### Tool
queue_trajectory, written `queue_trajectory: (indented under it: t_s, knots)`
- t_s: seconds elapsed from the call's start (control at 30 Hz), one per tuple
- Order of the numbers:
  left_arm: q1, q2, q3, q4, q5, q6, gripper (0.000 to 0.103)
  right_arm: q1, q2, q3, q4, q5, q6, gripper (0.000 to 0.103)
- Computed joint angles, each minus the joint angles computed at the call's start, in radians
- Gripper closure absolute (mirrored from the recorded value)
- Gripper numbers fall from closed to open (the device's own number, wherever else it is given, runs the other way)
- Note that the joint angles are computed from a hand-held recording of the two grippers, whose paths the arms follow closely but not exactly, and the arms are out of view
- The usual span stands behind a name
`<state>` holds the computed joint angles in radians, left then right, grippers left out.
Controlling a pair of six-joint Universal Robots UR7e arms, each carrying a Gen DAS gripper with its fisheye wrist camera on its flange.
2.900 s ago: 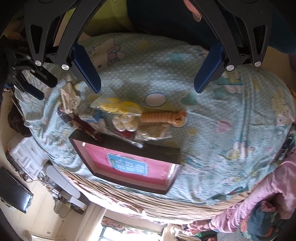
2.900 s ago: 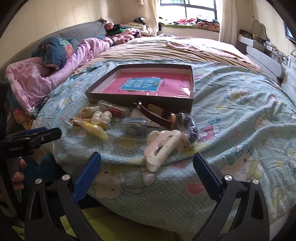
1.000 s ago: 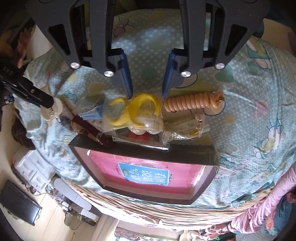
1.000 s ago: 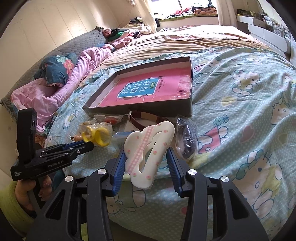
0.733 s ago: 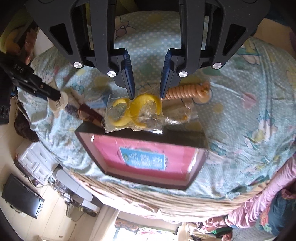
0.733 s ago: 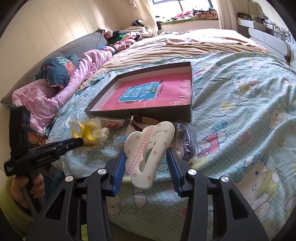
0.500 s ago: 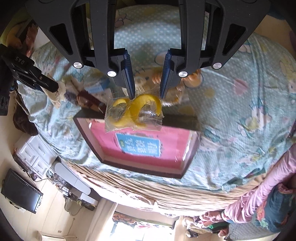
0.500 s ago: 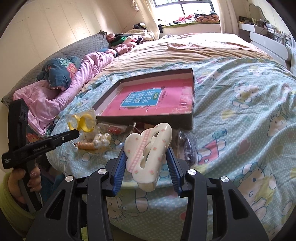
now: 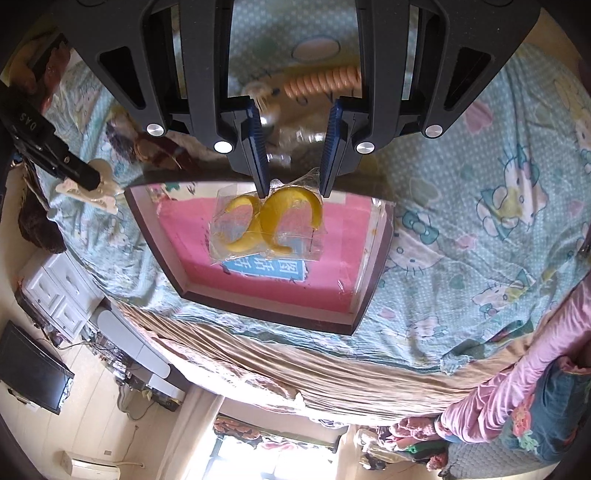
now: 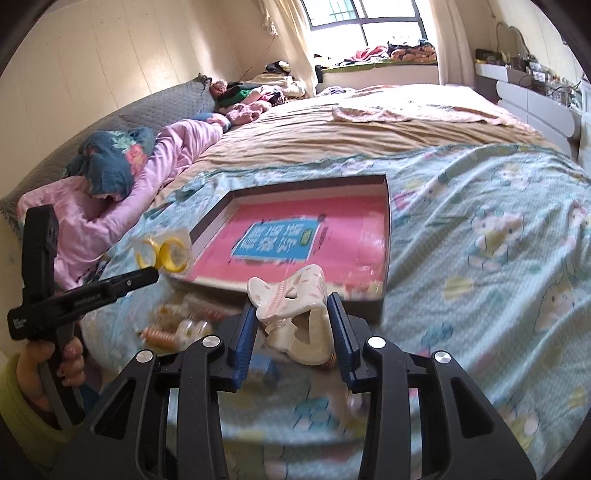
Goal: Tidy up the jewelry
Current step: 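Lower the yellow bagged item into the tray with the left gripper while the right releases the clip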
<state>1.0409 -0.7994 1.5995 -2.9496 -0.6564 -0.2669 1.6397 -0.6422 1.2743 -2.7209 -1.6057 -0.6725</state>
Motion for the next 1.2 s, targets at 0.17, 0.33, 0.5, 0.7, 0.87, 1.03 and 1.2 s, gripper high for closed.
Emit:
queue_trajectory:
  t_s: [0.17, 0.33, 0.5, 0.7, 0.87, 1.03, 1.2]
  knots:
    - [0.019, 0.031, -0.061, 0.005, 0.002, 0.024, 0.083, 0.012, 0.064, -0.098, -0.001, -0.018, 0.004, 0.067]
    - [0.042, 0.064, -0.124, 0.026, -0.003, 0.036, 0.083, 0.018, 0.126, -0.196, 0.021, -0.043, 0.016, 0.067]
    - [0.06, 0.08, -0.15, 0.018, -0.011, 0.041, 0.083, 0.021, 0.176, -0.279, 0.05, -0.058, 0.044, 0.067]
    - [0.073, 0.086, -0.157, 0.031, -0.017, 0.053, 0.083, 0.024, 0.232, -0.366, 0.078, -0.075, 0.069, 0.067]
    - [0.087, 0.093, -0.171, 0.067, -0.034, 0.049, 0.082, 0.028, 0.281, -0.437, 0.111, -0.105, 0.091, 0.067]
    - [0.095, 0.093, -0.179, 0.087, -0.042, 0.05, 0.081, 0.033, 0.322, -0.492, 0.127, -0.143, 0.098, 0.067]
    - [0.101, 0.082, -0.172, 0.107, -0.051, 0.038, 0.078, 0.036, 0.347, -0.512, 0.118, -0.179, 0.103, 0.067]
